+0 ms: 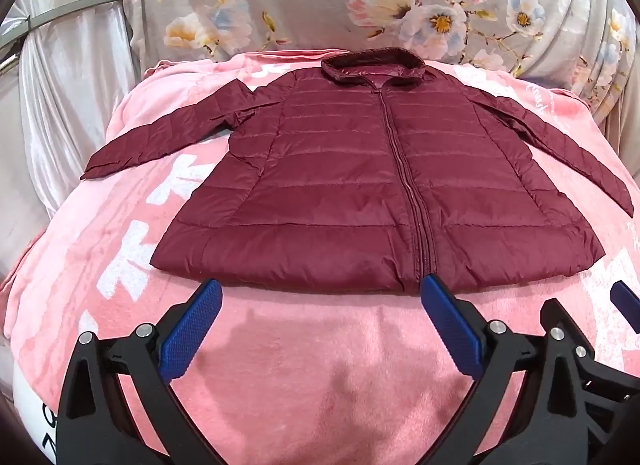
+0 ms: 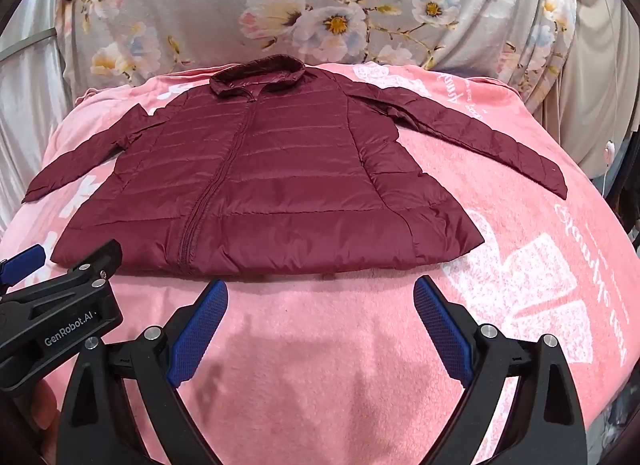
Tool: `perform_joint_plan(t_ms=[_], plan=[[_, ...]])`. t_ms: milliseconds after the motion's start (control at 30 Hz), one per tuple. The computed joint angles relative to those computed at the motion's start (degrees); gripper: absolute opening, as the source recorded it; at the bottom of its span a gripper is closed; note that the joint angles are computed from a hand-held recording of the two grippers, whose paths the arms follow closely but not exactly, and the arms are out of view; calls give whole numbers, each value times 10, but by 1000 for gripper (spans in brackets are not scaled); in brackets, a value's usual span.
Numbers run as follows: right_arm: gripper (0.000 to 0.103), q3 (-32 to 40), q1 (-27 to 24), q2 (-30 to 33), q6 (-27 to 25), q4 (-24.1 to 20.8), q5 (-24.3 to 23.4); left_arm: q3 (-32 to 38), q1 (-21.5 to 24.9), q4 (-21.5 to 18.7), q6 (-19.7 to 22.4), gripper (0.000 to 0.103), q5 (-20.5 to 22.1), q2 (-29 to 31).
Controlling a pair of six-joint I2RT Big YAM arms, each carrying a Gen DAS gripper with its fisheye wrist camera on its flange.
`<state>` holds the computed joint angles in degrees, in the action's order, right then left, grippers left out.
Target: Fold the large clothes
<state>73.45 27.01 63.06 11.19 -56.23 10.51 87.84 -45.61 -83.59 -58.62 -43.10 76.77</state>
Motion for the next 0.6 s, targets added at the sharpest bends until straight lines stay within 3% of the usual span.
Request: perform_joint_plan(t_ms=[600], plan=[[92, -3, -2, -3, 0, 4, -4, 8, -1, -12, -7, 97, 0, 0]])
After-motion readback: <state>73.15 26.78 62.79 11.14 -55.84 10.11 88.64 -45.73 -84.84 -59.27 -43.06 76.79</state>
